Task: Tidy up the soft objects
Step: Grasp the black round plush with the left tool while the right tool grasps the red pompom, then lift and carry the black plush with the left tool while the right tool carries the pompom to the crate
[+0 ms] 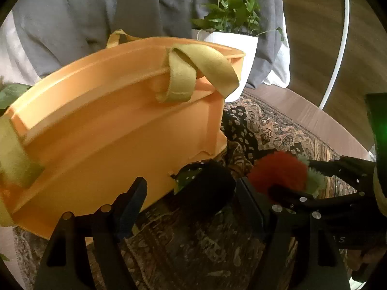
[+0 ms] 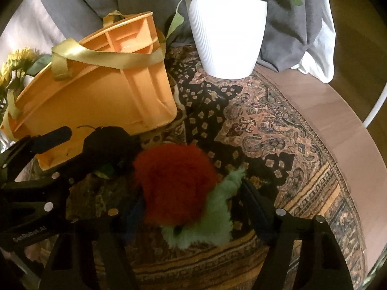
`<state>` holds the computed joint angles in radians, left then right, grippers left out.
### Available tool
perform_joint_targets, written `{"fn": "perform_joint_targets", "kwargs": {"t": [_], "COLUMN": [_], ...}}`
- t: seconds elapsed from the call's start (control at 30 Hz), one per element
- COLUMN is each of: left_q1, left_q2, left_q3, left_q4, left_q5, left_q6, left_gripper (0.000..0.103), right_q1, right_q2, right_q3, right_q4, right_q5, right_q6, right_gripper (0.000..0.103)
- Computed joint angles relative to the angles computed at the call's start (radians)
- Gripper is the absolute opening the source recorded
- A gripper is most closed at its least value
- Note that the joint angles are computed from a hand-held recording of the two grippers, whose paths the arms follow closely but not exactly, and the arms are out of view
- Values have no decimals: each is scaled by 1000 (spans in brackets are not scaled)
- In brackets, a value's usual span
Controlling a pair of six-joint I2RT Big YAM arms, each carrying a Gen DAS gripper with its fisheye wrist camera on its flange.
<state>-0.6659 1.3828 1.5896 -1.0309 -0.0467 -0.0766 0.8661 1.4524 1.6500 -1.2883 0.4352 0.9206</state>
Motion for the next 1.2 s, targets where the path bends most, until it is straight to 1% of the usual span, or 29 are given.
{"fn": "perform_joint_targets", "kwargs": {"t": [0.07,0.2,0.37,0.5,0.53,0.57,0.77,1.0,1.2], "left_q1": [1,7,13,15,15,16,8,-7,-25], "left_q2": [12,36,53,61,63,65,61,27,-17], "left_q3": [6,22,26,25,28,29,30,15,-2], "left_q4": [4,-1,-3,-4,-5,-7,-9,-19,-24], "left_q5": [8,27,55,86,93,102,83,48,-12], "left_q6": [-1,-11,-32,-44,-45,-46,-45,-50,-65], "left_gripper": [75,73,70,65,62,62,61,61,61], "right_q1": [-8,-26,-39,-39,-39,-39,-30,-10,7], "right_q2": [-3,-7,-9,-13,-13,-13,-22,-36,-48], "right_q3": [-10,-32,-46,-52,-51,-51,-58,-59,-57], "right_q4": [20,61,90,105,107,108,118,114,103], "right_q5": [-6,-32,-57,-62,-62,-61,-49,-33,-19], "right_q6": [-10,-28,-33,-34,-37,-39,-45,-32,-12], "right_gripper": [71,63,56,49,49,47,43,43,43]}}
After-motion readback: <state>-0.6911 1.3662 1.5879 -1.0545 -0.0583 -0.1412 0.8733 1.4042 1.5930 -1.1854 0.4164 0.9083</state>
